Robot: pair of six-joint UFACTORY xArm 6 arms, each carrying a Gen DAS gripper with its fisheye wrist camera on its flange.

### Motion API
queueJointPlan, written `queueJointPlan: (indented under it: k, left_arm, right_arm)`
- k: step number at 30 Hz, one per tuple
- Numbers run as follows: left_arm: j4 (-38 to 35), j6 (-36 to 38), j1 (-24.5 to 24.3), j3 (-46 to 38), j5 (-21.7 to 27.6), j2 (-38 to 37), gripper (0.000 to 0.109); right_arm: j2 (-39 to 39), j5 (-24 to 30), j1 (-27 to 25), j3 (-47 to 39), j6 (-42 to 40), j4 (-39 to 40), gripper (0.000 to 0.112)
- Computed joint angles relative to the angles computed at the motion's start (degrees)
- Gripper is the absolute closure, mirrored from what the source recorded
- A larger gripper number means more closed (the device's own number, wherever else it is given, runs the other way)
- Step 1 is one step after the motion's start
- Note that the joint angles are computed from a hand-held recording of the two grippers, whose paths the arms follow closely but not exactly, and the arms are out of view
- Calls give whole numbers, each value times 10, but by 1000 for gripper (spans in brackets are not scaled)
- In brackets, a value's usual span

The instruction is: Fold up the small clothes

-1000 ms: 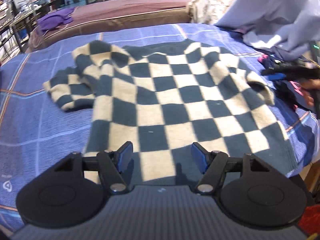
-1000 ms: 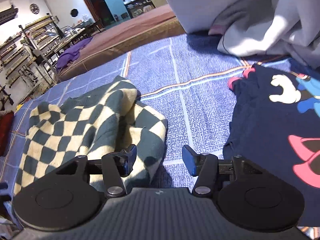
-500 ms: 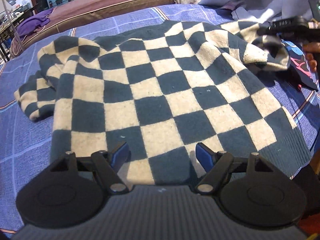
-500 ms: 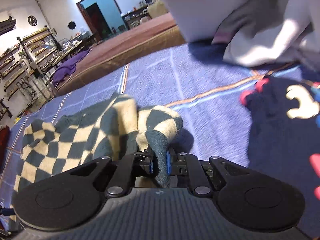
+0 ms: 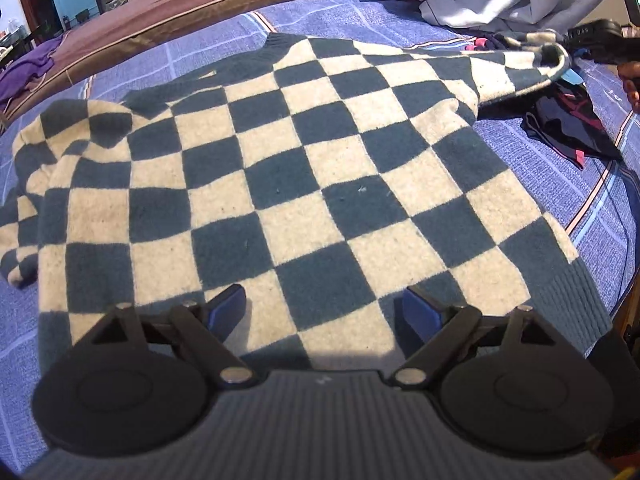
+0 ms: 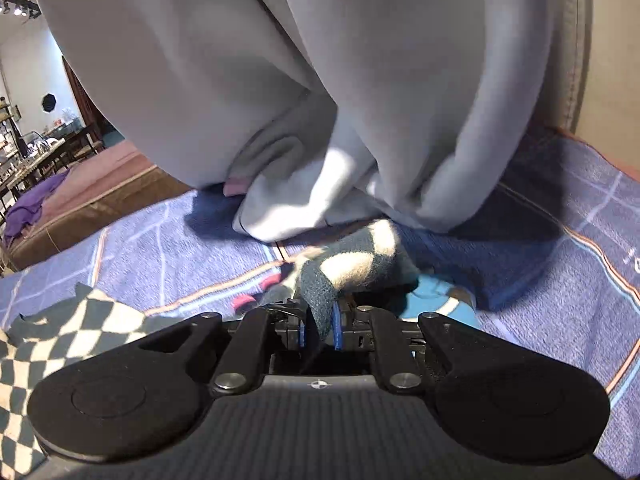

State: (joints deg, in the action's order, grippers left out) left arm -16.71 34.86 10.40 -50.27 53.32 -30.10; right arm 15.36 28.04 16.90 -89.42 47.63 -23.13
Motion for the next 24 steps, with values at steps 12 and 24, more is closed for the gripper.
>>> queueJointPlan:
  k: [12,24]
  left_arm:
    - [48,-56,157,-19,-156,14,16]
    - [19,-168,252,-240,-129,277,33]
  right_arm:
    - [-125,1,94,109,269,-284,9]
    - [11,-104,230,-12,-68,110,9]
